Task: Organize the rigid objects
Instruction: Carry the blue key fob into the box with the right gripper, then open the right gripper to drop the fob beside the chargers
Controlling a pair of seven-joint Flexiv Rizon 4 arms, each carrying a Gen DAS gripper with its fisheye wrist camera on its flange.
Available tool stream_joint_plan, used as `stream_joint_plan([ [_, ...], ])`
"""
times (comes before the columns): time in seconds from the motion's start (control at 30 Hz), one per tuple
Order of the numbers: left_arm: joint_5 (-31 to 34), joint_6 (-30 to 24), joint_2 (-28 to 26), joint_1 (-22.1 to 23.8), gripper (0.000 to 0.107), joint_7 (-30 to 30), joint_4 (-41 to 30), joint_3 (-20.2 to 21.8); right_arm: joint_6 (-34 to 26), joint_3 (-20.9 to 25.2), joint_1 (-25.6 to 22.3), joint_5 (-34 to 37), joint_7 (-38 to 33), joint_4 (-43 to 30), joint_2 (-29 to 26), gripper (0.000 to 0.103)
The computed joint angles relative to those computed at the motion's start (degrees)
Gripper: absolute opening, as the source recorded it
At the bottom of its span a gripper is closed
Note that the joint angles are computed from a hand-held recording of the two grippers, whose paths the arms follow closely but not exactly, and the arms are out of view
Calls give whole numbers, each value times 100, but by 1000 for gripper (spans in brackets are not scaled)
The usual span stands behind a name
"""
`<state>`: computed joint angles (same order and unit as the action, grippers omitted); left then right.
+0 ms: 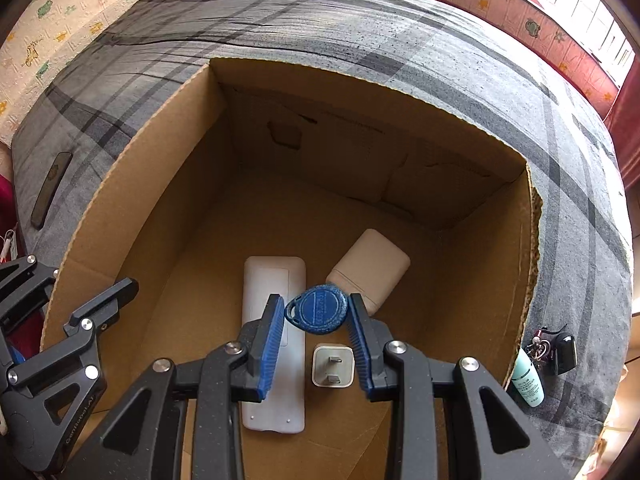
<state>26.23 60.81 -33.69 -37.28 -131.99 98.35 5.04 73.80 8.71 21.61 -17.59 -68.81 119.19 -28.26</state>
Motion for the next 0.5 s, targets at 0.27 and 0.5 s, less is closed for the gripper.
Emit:
stream_joint_plan([
  [0.27,-6,-29,7,9,18,16,-10,-14,-81,70,-50,114,-91,-109,-127,34],
  [0.5,-13,-25,8,27,18,32,-9,-22,22,102,-96,184,-152,-85,-78,47],
])
